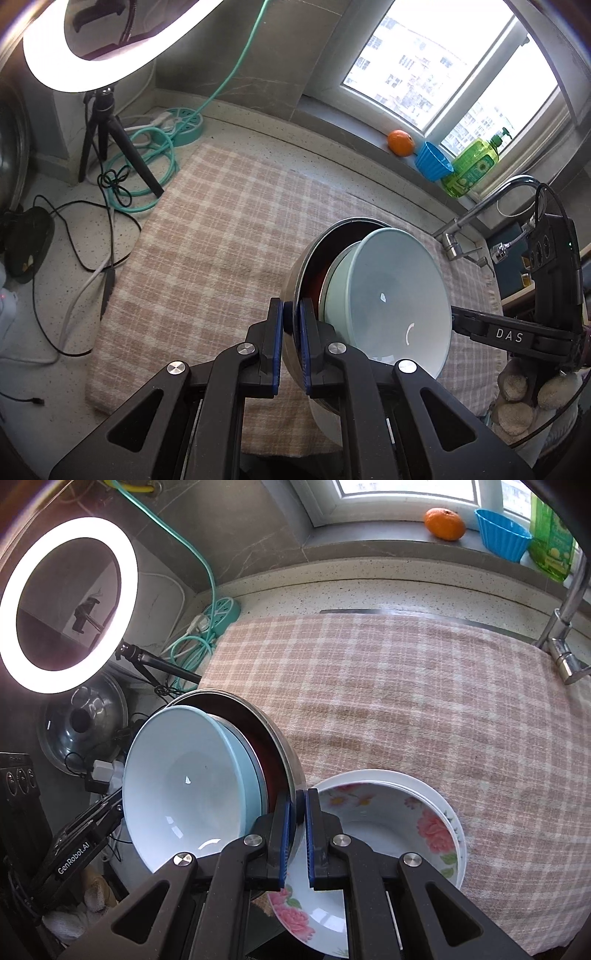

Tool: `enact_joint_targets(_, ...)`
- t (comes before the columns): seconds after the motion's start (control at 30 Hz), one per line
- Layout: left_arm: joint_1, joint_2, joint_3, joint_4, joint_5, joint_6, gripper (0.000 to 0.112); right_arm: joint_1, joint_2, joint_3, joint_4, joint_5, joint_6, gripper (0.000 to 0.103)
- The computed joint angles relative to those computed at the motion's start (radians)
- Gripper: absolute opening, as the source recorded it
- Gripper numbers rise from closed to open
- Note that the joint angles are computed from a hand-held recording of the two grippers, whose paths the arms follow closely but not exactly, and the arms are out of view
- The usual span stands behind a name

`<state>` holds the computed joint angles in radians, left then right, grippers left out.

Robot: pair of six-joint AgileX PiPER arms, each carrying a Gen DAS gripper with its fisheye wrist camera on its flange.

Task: Organize plates and bowls
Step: 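Carry the nested bowls over the pink-rose plate stack and lower them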

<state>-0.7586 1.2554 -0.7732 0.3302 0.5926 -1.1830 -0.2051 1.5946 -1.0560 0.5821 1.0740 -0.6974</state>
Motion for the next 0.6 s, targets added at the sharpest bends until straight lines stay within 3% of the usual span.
enact_joint_targets(0.6, -0.167, 0.155, -0.112, 0.045, -0.013, -0.118, 0.007, -0.261, 0.016, 0.026, -0.034, 0.067, -0.139, 0.007)
